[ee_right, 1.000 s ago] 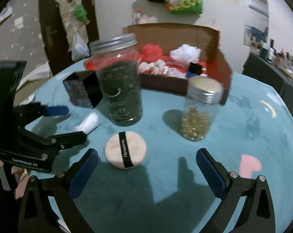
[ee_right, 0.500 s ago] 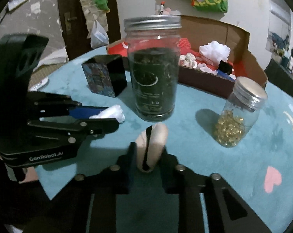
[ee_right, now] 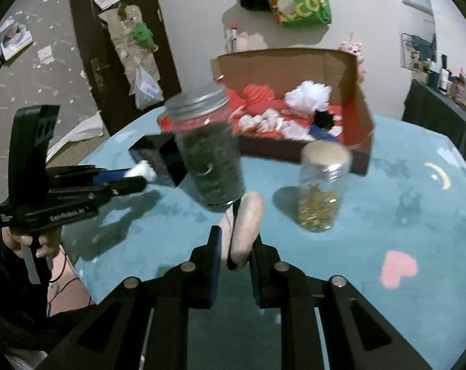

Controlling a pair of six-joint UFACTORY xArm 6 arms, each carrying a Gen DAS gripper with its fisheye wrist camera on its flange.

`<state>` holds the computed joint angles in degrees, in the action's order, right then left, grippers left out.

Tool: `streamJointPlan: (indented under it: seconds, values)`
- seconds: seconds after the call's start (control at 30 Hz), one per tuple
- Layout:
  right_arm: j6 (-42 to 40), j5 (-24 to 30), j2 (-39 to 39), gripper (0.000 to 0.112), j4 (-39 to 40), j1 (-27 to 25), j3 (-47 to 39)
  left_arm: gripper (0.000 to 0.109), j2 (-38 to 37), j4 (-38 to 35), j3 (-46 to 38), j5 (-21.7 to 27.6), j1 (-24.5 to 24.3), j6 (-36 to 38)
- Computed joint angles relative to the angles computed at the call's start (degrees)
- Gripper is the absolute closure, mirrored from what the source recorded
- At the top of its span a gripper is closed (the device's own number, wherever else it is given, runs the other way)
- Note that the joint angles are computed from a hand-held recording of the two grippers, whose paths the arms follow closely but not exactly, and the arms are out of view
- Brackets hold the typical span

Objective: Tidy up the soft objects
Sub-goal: 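Lift and carry the cotton pad and puff into the box with both tools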

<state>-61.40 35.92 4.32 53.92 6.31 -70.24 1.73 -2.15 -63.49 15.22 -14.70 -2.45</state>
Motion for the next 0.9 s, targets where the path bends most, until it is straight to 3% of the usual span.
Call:
streamJointPlan:
  seconds: [0.3, 0.67, 0.9]
  values:
    - [3.10, -0.01, 1.69, 0.094, -1.97, -2.47, -4.72, 0.089, 0.83, 3.69, -4.19, 1.98, 2.69, -2.48]
    - [7.44, 0.93, 7.04, 0.094, -6.54, -3.67, -13.75, 0.089, 6.88, -2.70, -13.97, 6.89, 4.30, 5.12]
    - [10.38, 4.95, 13.47, 0.094, -9.49, -4.32, -23.05, 0.089, 11.63, -7.49, -21.52, 11.53, 4.93, 10.16]
